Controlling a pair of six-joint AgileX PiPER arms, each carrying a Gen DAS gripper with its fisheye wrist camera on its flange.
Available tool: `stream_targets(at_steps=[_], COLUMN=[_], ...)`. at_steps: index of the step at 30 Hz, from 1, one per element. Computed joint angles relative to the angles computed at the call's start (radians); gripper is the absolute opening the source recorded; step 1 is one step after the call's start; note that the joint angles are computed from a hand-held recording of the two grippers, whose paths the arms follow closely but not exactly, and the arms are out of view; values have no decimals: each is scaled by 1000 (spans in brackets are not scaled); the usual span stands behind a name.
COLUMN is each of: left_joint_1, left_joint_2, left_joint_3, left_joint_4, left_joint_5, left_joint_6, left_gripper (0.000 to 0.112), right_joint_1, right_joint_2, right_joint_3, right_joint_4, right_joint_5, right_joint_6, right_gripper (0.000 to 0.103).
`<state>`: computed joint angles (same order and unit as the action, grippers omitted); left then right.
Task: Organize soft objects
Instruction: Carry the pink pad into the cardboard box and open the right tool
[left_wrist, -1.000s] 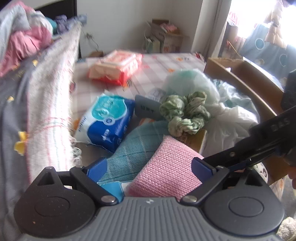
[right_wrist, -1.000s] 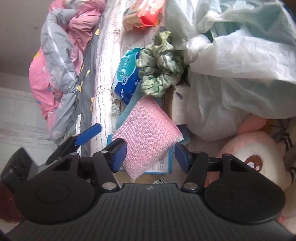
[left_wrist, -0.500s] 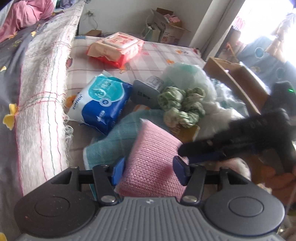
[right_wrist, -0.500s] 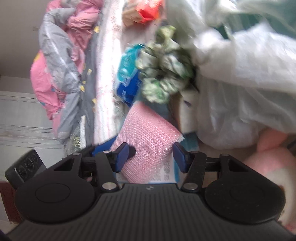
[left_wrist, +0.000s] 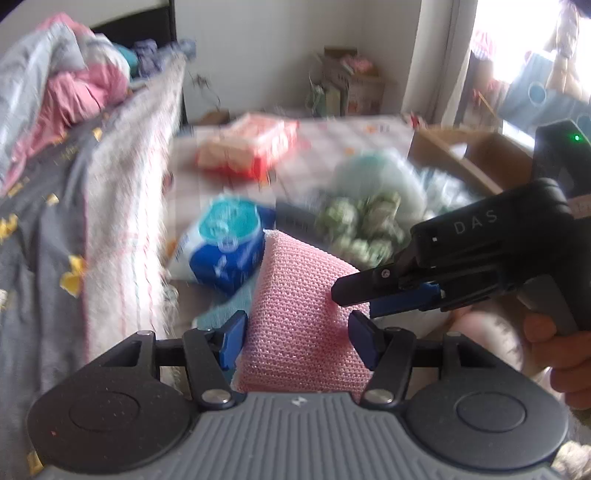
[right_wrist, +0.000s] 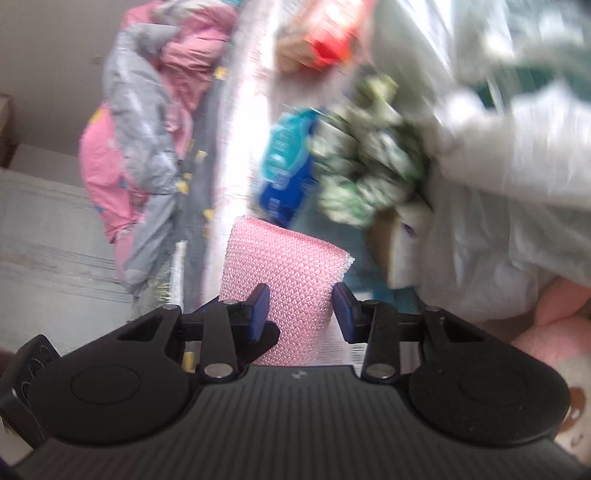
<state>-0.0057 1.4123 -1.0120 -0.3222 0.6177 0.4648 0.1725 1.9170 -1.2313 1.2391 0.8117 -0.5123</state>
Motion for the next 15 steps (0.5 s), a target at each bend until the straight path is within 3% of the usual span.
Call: stream_targets(at_steps=[5, 8, 11, 15], left_joint_1=[-111, -203, -310, -419], left_joint_2=[-85, -70, 17, 237], left_joint_3=[-54, -141, -268, -518], left_joint_4=[155, 203, 232, 193], left_joint_5=[8, 15, 18, 72], left_joint_6=[-244, -347, -425, -472], left_gripper=[59, 59, 60, 61], right_joint_1=[-66, -160, -298, -486], right_joint_2=[-108, -174, -207, -161], right_joint_3=[1, -17, -57, -175], right_joint_4=[10, -11, -44, -114], right_joint_5=[64, 122, 195, 292], right_joint_6=[-46, -65, -78, -46], right_gripper=[36, 36, 36, 36])
